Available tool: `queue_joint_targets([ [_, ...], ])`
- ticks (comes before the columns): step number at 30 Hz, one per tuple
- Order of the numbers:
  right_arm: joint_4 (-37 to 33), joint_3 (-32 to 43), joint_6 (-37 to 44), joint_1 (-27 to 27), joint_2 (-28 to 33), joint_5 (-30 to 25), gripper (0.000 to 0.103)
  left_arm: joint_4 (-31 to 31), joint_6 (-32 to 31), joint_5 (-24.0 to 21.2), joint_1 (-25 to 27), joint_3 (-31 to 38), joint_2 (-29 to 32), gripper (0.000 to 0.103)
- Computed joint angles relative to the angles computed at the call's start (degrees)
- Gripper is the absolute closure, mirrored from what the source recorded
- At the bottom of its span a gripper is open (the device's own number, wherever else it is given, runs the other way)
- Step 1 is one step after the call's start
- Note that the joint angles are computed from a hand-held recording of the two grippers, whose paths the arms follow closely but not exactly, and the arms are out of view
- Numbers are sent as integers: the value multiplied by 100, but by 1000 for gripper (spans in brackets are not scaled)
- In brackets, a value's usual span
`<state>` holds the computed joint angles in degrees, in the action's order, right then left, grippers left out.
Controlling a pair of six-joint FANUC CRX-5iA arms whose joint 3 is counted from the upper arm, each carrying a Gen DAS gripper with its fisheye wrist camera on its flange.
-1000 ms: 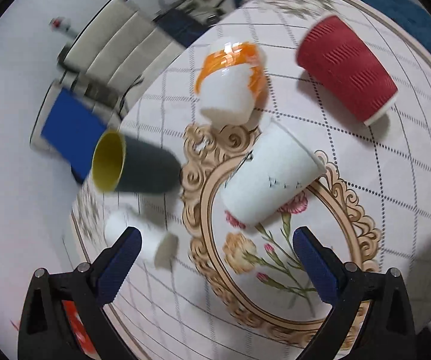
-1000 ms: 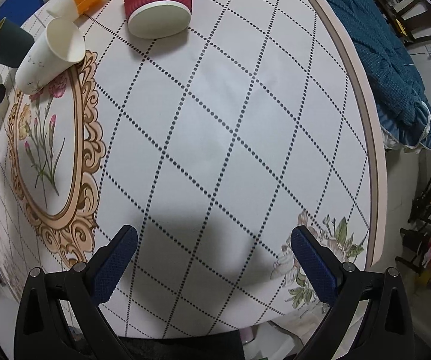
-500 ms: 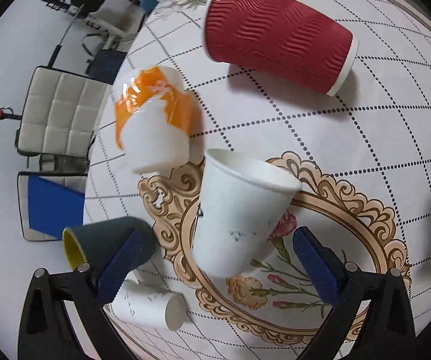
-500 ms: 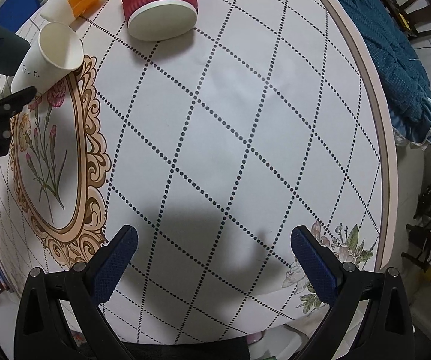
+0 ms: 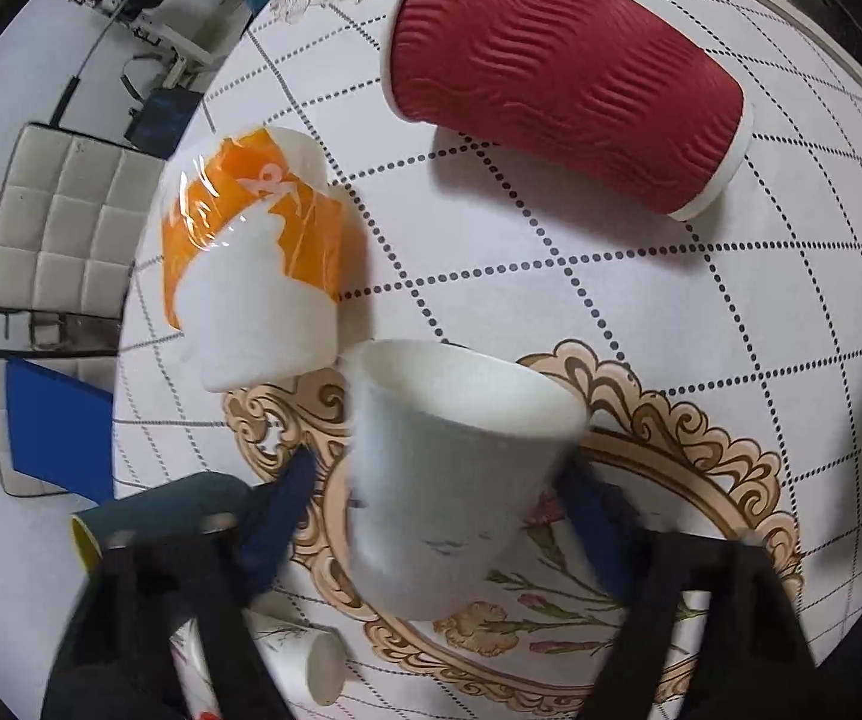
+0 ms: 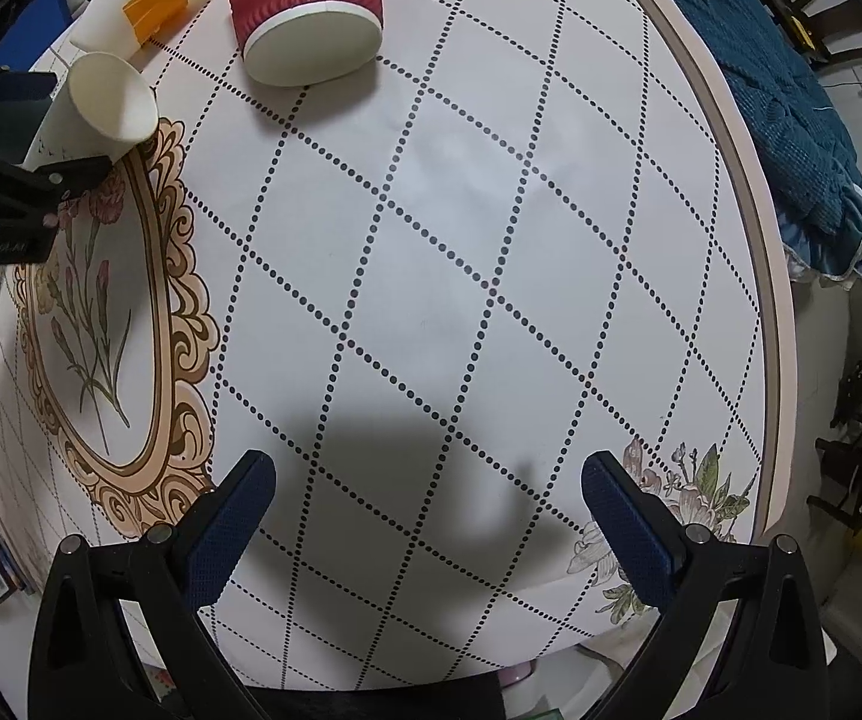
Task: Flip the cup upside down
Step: 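Close the left gripper around the cup body and lift it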
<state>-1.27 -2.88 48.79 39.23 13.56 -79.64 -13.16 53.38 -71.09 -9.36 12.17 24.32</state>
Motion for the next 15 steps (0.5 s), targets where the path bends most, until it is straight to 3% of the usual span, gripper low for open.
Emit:
queue_joint_targets([
  [9, 32, 46, -22, 46, 50, -17, 0, 63, 435, 216, 81, -206, -123, 41],
  [15, 64, -18, -38, 149, -12, 2, 0, 351, 1089, 23, 206, -281, -200, 41],
])
